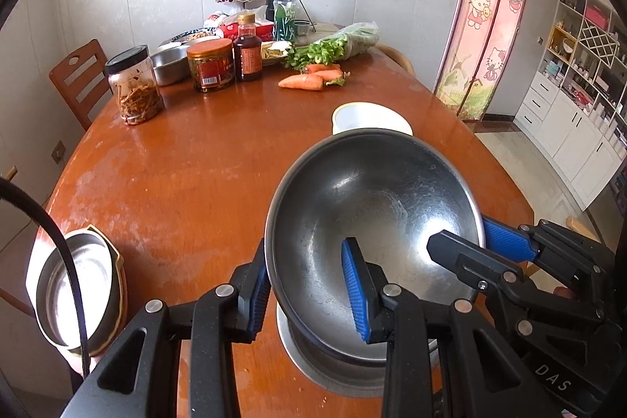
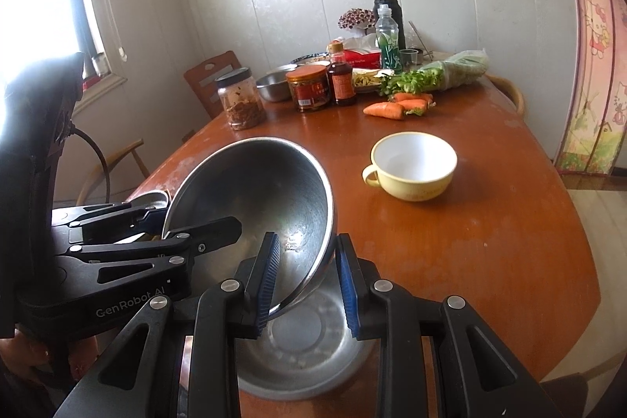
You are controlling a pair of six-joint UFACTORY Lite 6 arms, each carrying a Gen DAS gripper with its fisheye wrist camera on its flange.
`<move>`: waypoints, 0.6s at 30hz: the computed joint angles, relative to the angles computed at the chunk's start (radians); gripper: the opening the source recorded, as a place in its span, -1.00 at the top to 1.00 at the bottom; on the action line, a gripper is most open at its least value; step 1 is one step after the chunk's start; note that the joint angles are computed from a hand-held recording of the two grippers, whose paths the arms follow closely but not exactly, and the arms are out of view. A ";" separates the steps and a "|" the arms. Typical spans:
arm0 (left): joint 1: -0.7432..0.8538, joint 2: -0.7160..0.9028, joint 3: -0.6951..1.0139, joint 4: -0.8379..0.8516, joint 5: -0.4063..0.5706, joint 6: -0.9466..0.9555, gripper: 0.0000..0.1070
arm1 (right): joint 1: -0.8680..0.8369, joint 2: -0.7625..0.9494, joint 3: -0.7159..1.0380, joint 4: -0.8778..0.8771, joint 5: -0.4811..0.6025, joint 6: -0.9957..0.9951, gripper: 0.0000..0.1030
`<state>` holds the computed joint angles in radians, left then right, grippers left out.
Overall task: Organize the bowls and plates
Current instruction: 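Lift the metal bowl with both tools over the large basin, then lower the metal bowl into the basin and open both tools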
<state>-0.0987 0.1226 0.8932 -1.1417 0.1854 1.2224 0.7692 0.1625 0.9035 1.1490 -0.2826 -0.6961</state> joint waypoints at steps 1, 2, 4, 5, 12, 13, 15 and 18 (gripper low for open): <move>-0.003 -0.002 -0.006 -0.004 -0.003 0.003 0.36 | 0.007 -0.002 -0.009 0.002 -0.004 0.001 0.40; -0.007 -0.007 -0.019 -0.011 -0.009 0.010 0.36 | 0.011 -0.007 -0.019 -0.002 -0.007 0.010 0.40; -0.011 -0.009 -0.032 -0.030 -0.016 0.030 0.36 | 0.026 -0.016 -0.043 -0.001 -0.016 0.021 0.40; -0.015 -0.011 -0.040 -0.036 -0.020 0.036 0.36 | 0.032 -0.022 -0.054 -0.001 -0.020 0.025 0.40; -0.030 -0.020 -0.094 -0.176 -0.020 0.187 0.36 | 0.051 -0.044 -0.107 0.008 -0.036 0.040 0.39; -0.033 -0.021 -0.099 -0.187 -0.021 0.198 0.36 | 0.052 -0.048 -0.116 -0.006 -0.037 0.059 0.39; -0.034 -0.021 -0.111 -0.213 -0.022 0.220 0.36 | 0.054 -0.049 -0.126 -0.021 -0.037 0.077 0.39; -0.040 -0.026 -0.127 -0.238 -0.035 0.243 0.36 | 0.059 -0.047 -0.134 -0.034 -0.039 0.089 0.39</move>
<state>-0.1387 0.0965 0.7666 -1.3799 0.1507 1.4658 0.8277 0.1158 0.7697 1.1153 -0.3219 -0.6066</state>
